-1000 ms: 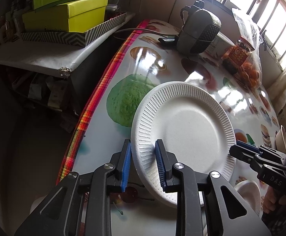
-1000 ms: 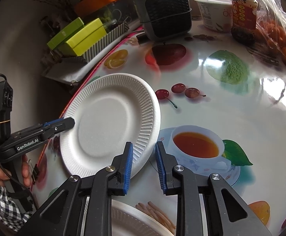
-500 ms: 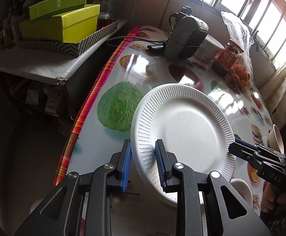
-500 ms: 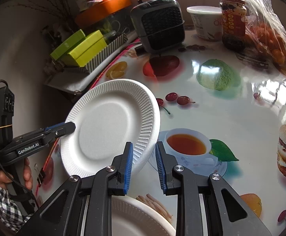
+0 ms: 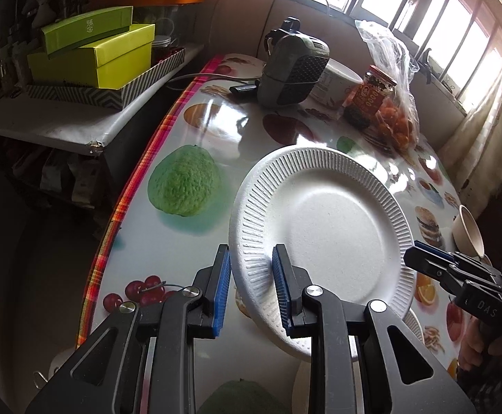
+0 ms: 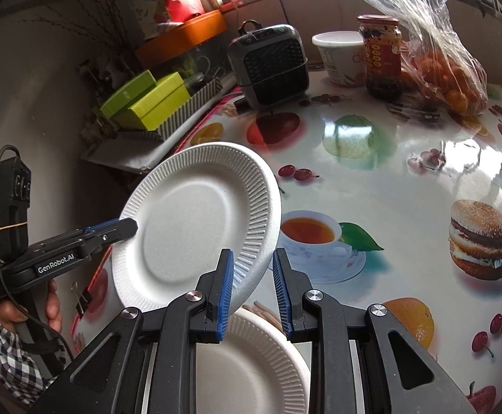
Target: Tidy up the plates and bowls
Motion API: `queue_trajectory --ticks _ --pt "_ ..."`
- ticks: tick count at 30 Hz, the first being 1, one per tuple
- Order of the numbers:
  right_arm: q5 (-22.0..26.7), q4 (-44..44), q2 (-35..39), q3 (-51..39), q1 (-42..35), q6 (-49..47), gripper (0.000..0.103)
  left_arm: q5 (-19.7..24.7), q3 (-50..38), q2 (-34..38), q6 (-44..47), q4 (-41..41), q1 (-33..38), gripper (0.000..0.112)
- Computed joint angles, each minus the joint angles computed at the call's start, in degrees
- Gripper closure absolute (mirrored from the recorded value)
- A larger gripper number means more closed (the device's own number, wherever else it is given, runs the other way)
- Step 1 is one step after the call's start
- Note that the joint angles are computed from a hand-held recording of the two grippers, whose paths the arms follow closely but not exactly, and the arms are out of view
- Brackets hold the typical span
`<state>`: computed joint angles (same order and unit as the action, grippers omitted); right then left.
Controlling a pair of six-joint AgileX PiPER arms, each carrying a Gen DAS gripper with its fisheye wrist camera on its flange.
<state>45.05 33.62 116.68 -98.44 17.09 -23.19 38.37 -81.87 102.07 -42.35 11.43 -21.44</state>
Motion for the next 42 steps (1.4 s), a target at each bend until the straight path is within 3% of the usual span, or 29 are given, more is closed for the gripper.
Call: queue_trajectory --ticks 23,42 --pt "-8.3 9.0 -19.6 29.0 -4.6 -11.6 0.080 0.0 5.7 -4.5 -8.8 5.6 -10.7 0.087" --pt "-11.2 13.2 -25.9 41.5 -4.8 -16.2 0.080 -0.1 11.8 -6.3 -16.0 9.4 -16.3 0.087"
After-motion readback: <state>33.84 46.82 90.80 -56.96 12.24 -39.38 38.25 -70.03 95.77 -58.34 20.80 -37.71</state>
